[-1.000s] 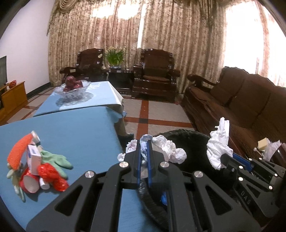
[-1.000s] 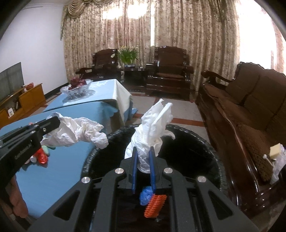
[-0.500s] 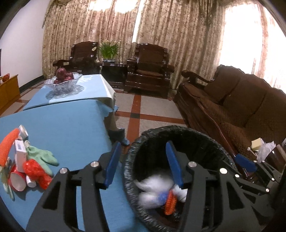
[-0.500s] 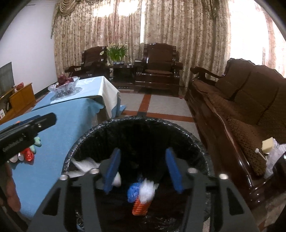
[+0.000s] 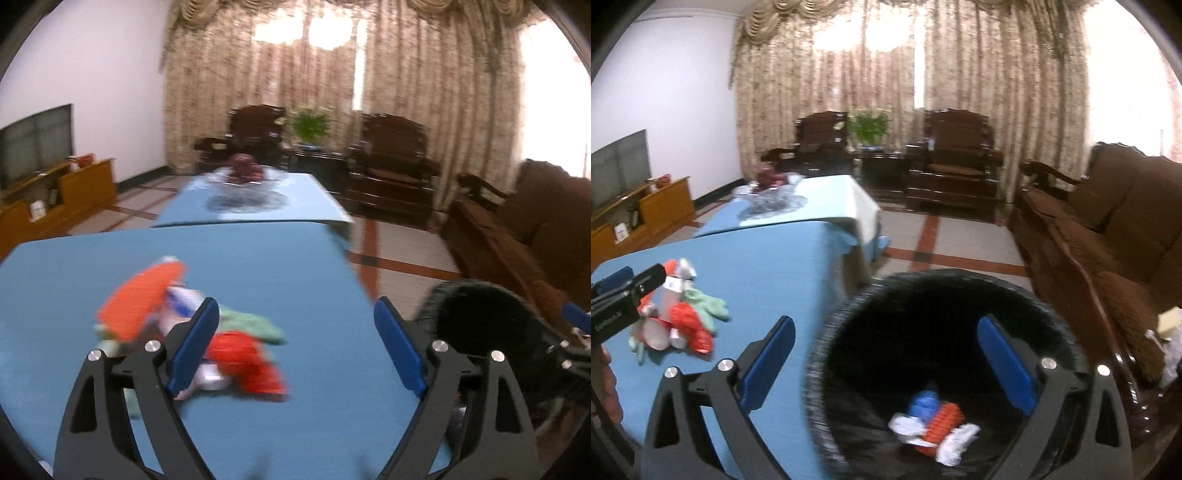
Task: Collect trash
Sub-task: 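Open the left tool over the bin while the right tool also opens, releasing both, then grasp the red plastic bag with the right tool while the left tool grasps the green glove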
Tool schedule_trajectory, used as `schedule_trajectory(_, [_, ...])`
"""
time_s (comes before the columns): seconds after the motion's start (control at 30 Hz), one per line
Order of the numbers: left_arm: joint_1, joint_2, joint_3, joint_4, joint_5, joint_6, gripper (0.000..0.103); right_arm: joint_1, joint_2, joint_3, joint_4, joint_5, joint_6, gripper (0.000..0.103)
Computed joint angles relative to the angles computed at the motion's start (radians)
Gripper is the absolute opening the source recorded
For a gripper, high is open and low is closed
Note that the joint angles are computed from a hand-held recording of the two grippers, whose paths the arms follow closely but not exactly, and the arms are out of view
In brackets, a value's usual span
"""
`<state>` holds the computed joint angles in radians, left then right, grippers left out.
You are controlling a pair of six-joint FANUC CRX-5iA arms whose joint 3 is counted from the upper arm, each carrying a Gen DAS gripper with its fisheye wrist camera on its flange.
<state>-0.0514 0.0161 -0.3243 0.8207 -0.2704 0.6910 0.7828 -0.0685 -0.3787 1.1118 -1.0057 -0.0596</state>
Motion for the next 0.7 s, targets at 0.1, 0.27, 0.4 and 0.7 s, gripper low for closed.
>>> schedule_trajectory(0.1, [0.057,-0.022,-0.01,-0.065,0.015,0.043,0.084,0.008,0.045,0.039,0.011,0.055,0.004,0.097])
schedule_trajectory(0.27, [0.165,-0.043,0.003,-0.249,-0.001,0.199,0.084,0.008,0.128,0.105,0.041,0.158,0.013,0.097])
schedule_trajectory(0.4, [0.235,-0.043,0.009,-0.309,-0.019,0.262,0.084,0.006,0.2,0.161,0.061,0.234,0.014,0.097])
schedule_trajectory(0.7, [0.299,-0.005,0.043,-0.396,-0.048,0.349,0.083,0.013,0.361,0.297,0.02,0.328,0.094,0.092])
